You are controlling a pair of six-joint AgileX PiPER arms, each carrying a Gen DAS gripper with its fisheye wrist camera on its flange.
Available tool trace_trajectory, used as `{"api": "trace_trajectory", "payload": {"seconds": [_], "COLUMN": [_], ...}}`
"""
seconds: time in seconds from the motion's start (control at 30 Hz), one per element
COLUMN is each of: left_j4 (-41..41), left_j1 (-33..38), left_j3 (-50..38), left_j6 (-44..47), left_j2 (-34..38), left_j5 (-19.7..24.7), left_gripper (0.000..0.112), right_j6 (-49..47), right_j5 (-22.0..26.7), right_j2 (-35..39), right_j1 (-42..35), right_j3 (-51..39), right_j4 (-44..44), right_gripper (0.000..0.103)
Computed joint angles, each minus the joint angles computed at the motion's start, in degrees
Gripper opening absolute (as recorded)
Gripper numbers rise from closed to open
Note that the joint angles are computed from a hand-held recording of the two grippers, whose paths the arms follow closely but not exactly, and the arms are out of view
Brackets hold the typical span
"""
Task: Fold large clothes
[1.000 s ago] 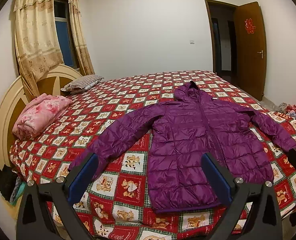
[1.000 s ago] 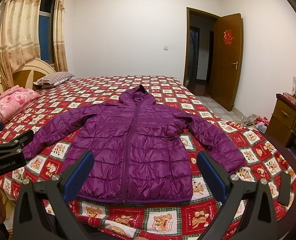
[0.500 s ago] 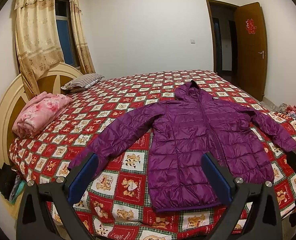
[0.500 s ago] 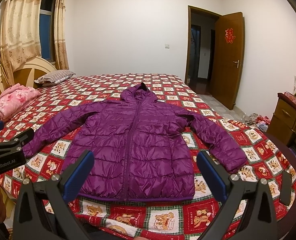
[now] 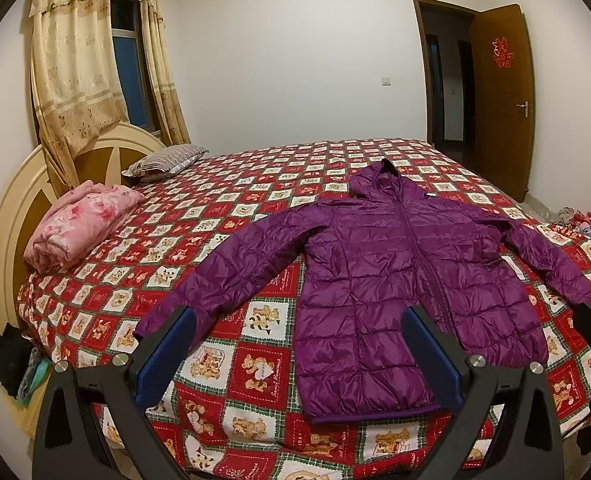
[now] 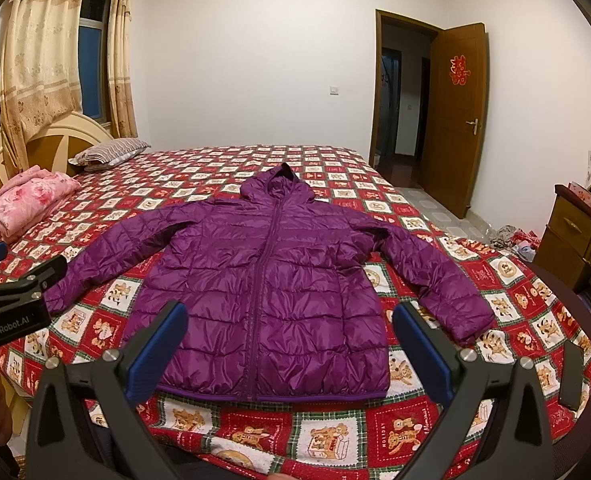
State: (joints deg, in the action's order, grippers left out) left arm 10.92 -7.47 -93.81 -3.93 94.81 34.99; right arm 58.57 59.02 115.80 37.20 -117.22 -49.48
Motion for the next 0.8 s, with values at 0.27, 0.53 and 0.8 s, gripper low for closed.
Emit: {"api": "trace_trajectory", "payload": {"seconds": [0.27, 0.53, 0.8], "left_j4": [1.9, 2.1, 3.0], "left_j1": [-1.0, -1.9, -3.0], "left_j3": [0.2, -9.6, -32.5], "left_j6": [-2.0, -1.4, 0.1], "left_j2": [1.0, 10.1, 27.4], "left_j5": [-0.4, 4.3, 13.0], "left_gripper": [0.102, 0.102, 0.102], "right_j6": [0.1, -2.1, -6.8], "right_j5": [-0.4, -2.9, -2.7], "right_j2": [0.1, 1.8, 8.0], "right_j1": [-0.4, -4.4, -11.5], "right_j3": [0.4, -0.4, -7.8], "right_j4": [0.5, 5.2, 11.9], "right_gripper": [0.103, 0.103, 0.103]}}
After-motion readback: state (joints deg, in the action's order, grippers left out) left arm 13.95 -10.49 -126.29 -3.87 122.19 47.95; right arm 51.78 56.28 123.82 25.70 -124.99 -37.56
